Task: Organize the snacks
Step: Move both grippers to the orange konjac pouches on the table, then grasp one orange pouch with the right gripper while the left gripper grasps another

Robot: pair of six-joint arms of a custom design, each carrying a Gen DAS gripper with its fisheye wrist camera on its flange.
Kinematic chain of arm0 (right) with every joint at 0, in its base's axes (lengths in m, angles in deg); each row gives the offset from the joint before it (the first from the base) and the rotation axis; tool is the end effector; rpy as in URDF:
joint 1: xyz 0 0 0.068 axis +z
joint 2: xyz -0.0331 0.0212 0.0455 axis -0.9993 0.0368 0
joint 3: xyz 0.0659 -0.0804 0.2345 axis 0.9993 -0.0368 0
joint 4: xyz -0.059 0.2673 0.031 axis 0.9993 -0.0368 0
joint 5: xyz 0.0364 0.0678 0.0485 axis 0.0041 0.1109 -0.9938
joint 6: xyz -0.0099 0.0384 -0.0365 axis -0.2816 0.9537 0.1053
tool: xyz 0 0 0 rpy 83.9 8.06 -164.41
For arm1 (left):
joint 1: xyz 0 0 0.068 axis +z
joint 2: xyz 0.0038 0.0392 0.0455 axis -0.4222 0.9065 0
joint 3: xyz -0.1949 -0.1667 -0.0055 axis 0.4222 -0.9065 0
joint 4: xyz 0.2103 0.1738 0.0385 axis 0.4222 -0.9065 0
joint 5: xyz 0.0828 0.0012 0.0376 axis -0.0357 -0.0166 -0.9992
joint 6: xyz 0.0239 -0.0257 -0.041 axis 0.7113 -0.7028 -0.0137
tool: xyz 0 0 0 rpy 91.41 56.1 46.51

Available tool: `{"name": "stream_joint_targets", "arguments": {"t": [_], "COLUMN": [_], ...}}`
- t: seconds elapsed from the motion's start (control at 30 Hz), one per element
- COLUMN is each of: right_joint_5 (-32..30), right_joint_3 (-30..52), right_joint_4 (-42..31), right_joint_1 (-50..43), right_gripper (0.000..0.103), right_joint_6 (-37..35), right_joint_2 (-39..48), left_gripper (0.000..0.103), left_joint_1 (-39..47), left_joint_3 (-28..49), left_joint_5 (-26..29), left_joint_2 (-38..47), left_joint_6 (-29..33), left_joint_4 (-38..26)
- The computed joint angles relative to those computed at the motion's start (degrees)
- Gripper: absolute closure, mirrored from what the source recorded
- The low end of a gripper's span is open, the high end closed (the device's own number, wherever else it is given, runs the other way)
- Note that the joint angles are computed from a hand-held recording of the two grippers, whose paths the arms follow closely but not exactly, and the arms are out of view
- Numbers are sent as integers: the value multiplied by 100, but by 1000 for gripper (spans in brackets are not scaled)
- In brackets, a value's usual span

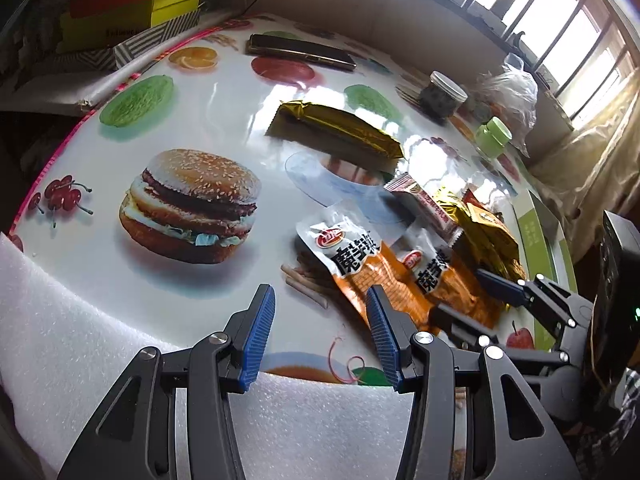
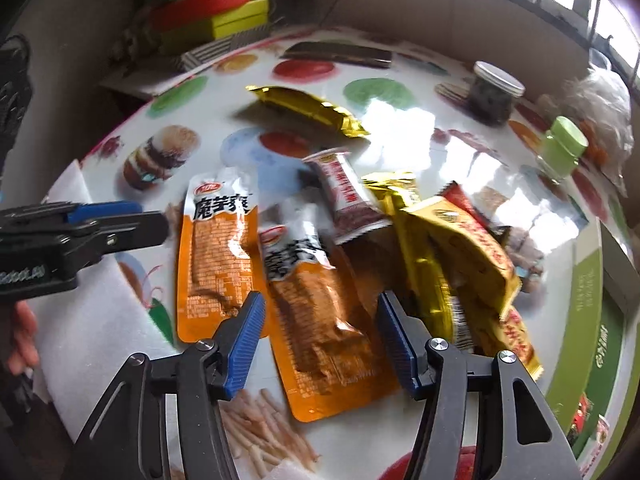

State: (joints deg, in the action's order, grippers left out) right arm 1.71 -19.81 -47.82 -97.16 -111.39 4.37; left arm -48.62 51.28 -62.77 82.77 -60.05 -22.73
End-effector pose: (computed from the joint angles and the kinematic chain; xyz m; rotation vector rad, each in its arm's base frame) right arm 0.2575 -0.0316 0.1746 -0.5008 2.5959 0.1891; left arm 0.2631 -0.1198 0.1616 0.0381 2.6157 -0.4617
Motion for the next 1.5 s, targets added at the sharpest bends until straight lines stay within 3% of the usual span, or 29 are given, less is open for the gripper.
{"name": "stream_joint_targets", "arguments": {"t": [0.07, 0.27, 0.6, 0.83, 0.9, 1.13, 1.17, 1.2, 1.23, 1.43, 1.5], "right_joint_5": [-48, 41, 264, 555, 661, 522, 488, 427, 394, 79, -188], "right_joint_3": [-6, 1, -208, -487, -572, -652, -684, -717, -769, -759, -743], "right_joint_4": [-35, -44, 71, 278, 324, 337, 343, 346, 366, 242, 143], "right_joint_1": [42, 120, 136, 275, 316, 131, 106, 64, 12, -357, -508], "right_gripper": [37, 37, 53, 57, 68, 71, 74, 97, 100, 100, 91], "right_joint_6": [-54, 115, 488, 1027, 1158, 1492, 1533, 1565, 1585, 1541, 1461], "right_joint_2": [3, 13, -286, -639, -837, -961, -1009, -1078, -1195, -1234, -1177], "left_gripper": [54, 54, 54, 54, 54, 48, 48, 48, 48, 48, 48], "left_joint_1": [22, 105, 198, 165, 110, -130, -192, -232, -278, -554, -625], "left_joint_3": [27, 124, 352, 522, 601, 862, 902, 933, 967, 1220, 1232], "left_joint_5": [41, 156, 425, 541, 531, 361, 278, 232, 189, -79, -214], "left_joint_2": [63, 258, 540, 717, 771, 941, 968, 995, 1028, 1227, 1260], "left_joint_6": [16, 38, 171, 295, 343, 482, 505, 510, 528, 576, 623], "left_joint_4": [28, 105, 195, 182, 122, -103, -136, -145, -152, -307, -261]}}
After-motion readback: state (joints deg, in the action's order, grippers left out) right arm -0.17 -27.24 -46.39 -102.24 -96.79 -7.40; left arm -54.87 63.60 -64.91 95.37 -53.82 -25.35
